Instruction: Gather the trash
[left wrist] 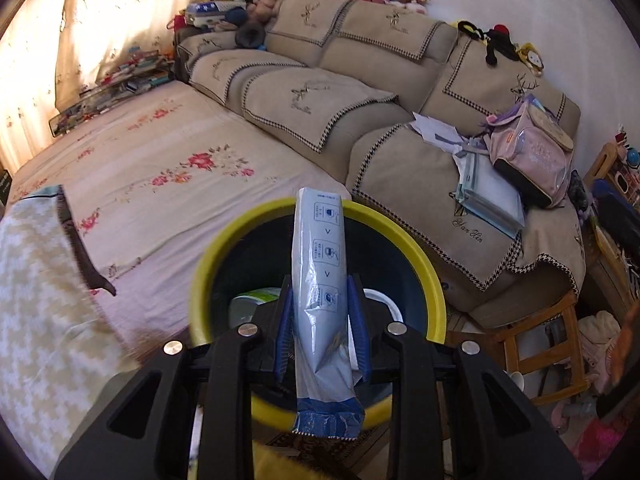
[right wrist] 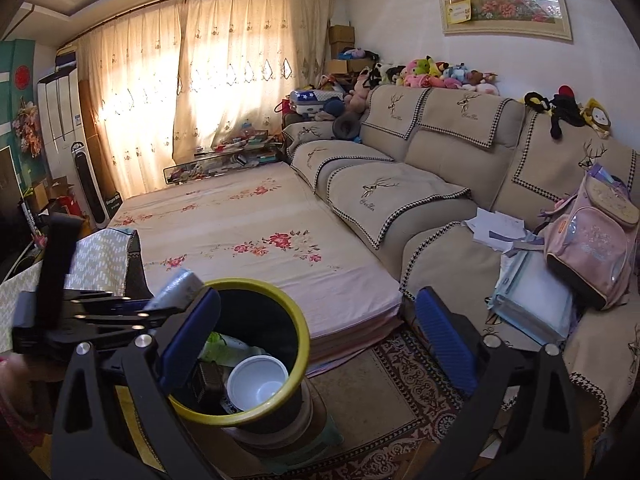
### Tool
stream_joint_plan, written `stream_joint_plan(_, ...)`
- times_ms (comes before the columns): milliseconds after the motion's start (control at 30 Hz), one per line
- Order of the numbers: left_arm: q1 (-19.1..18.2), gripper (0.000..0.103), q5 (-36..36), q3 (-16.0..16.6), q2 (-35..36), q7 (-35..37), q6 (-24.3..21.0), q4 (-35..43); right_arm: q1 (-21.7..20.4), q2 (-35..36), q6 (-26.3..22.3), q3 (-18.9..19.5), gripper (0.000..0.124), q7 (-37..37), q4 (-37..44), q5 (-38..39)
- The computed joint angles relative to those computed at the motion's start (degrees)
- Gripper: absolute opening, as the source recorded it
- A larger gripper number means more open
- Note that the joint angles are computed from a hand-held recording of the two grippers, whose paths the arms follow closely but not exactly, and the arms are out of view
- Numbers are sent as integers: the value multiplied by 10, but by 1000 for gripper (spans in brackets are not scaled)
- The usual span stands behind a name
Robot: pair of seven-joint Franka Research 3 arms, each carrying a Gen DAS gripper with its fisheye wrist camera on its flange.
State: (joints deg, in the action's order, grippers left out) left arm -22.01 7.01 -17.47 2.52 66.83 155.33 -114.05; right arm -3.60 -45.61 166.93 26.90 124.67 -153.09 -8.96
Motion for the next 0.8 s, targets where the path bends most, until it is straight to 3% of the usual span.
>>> stream_joint_plan(67, -6, 29, 32, 1, 36, -23, -13, 36, -1, -4, -5, -2, 93, -2, 0, -3)
stream_joint_plan(100, -10, 43, 49, 4, 55, -37, -24, 56, -1, -7, -8, -2, 93, -3, 0, -4)
stream_joint_plan(133, -14, 68, 62, 6, 73, -51, -39, 75, 0, -10, -12, -3, 93, -5, -1, -5)
stream_joint_plan(200, -20, 81, 83, 13, 102, -81, -53, 102, 3, -14, -19, -6, 93, -8, -1, -6)
stream_joint_plan(333, -13, 82, 73, 13, 116, -93, -87, 114, 14, -13, -29, -9, 94, -15, 1, -9)
stream_joint_plan(433, 1, 87, 52, 12, 67, -104, -56, 56, 26, -6, -29, -9, 94, -17, 4, -7)
stream_joint_plan(633, 24, 97, 50, 22, -111, -163, 13, -126, 57, 22, -15, -8, 94, -30, 19, -2)
stream_joint_plan(800, 53, 98, 79, 16, -302, -248, -25, -261, 78, 48, -7, 1, 94, -36, 38, 2)
